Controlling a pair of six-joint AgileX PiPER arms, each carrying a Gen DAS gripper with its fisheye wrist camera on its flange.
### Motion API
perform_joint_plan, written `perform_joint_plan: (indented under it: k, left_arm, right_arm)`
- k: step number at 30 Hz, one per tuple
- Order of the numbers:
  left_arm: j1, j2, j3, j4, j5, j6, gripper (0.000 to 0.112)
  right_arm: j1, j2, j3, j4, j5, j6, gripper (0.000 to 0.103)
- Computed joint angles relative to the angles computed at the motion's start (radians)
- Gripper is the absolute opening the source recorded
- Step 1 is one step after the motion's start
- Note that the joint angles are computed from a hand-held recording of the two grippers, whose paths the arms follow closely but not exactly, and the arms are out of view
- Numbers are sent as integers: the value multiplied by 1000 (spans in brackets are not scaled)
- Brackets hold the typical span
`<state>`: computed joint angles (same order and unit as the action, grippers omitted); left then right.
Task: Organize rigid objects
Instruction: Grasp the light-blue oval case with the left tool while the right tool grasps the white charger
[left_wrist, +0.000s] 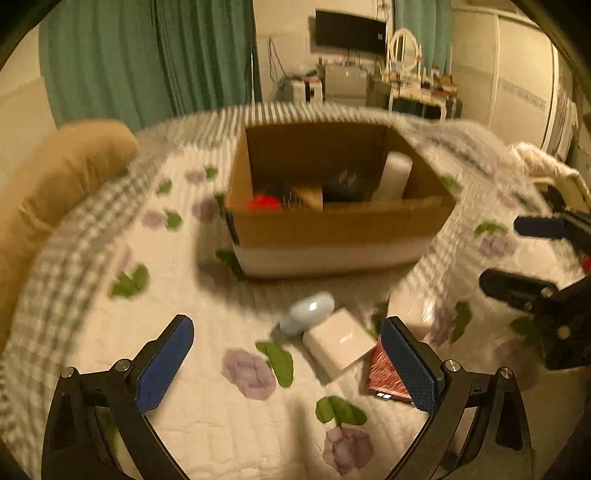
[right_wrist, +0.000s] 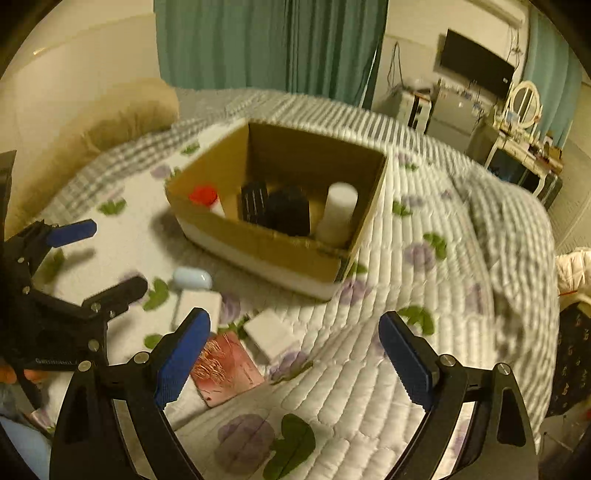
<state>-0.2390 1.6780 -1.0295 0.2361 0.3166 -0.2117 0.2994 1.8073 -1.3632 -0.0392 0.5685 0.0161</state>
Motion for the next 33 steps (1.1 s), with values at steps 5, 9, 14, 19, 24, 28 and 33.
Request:
perform_joint_plan:
  k: [5, 9, 14, 19, 24, 28, 33]
  left_arm:
    - [1, 111, -59, -3, 17, -9, 101]
    - [-11, 184, -139, -17, 62, -7, 90]
    - [-19, 296, -264, -58, 148, 19, 68]
    - [-17, 333, -318, -127, 165, 91, 47]
    - [-34, 300, -284, -93, 146, 82, 46]
    - [-18, 210, -203, -119, 107, 97, 46]
    - [18, 132, -141, -188, 96, 171, 46]
  right_arm:
    - [-22, 94, -63, 47, 38, -40, 93]
    - [-30, 157, -135, 52, 95, -41, 93]
    - [-27, 191, -156, 62, 115, -54, 93]
    - [-27, 208, -174, 54, 135, -42, 93]
    - [-5, 275, -261, 24, 213, -47, 93]
    - [30, 373, -391, -28, 310, -50, 91]
    - [52, 547, -647, -56, 485, -90, 82]
